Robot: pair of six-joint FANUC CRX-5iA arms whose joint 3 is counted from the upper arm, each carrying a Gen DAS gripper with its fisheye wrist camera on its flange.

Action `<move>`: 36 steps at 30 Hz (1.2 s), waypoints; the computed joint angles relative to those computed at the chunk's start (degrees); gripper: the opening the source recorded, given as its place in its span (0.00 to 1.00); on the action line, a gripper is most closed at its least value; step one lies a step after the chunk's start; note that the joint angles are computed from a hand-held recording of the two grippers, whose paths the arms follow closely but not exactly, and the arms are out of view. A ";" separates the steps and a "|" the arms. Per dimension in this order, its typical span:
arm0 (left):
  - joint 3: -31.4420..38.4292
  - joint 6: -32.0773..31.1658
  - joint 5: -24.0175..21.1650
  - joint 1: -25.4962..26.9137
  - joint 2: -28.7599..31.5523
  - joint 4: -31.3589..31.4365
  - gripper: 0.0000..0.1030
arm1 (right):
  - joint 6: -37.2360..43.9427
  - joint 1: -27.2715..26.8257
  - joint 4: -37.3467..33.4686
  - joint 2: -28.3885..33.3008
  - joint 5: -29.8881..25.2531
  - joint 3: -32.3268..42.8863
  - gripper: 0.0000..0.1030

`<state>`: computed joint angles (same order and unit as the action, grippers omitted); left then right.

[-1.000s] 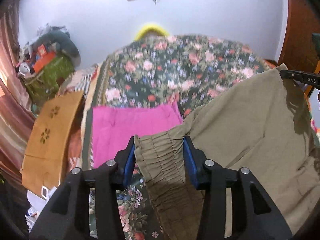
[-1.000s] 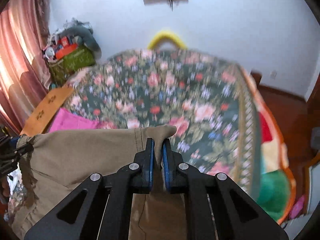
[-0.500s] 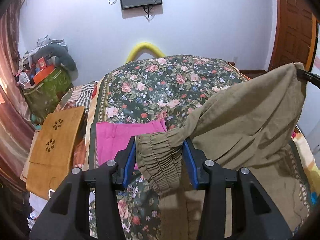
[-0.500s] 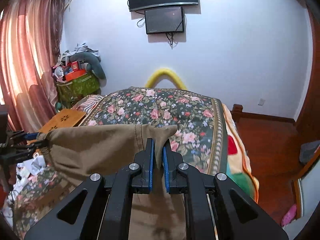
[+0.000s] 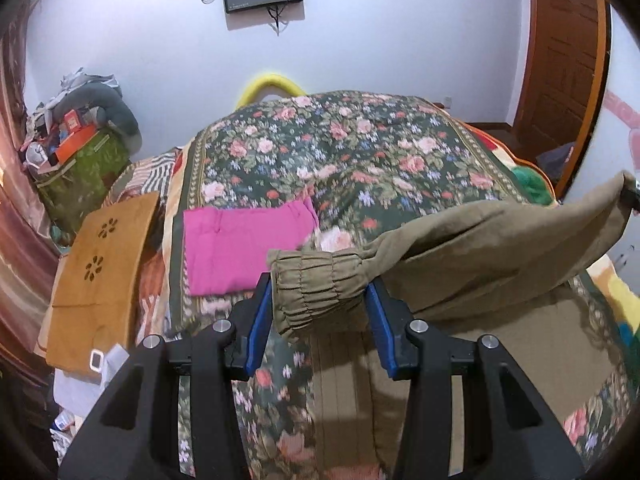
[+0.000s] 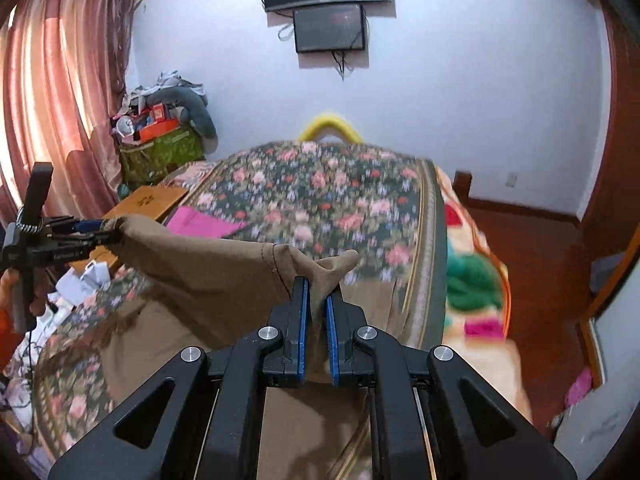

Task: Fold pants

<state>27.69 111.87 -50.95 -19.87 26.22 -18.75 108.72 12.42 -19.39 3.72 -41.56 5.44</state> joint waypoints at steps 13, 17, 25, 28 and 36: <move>-11.79 1.05 0.19 -2.12 -5.20 -0.49 0.43 | -7.13 0.88 1.76 -5.71 -3.67 -11.28 0.07; -14.26 1.79 -0.10 -2.09 -5.73 1.30 0.43 | -8.12 0.46 1.21 -6.67 -5.29 -13.00 0.07; -15.58 6.03 -2.81 -3.87 -7.46 -2.58 0.43 | -11.63 0.75 4.74 -8.24 -6.53 -16.05 0.07; -16.06 7.17 -4.01 -3.93 -8.76 -3.73 0.44 | -13.24 -0.14 5.10 -9.00 -7.15 -16.29 0.07; -13.15 11.06 -5.69 -2.19 -9.05 -4.83 0.74 | -16.29 -0.97 6.47 -12.27 -2.54 -16.65 0.28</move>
<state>14.54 122.93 -56.65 -22.05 17.17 -23.58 92.43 11.45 -12.92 -8.55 -44.10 -11.21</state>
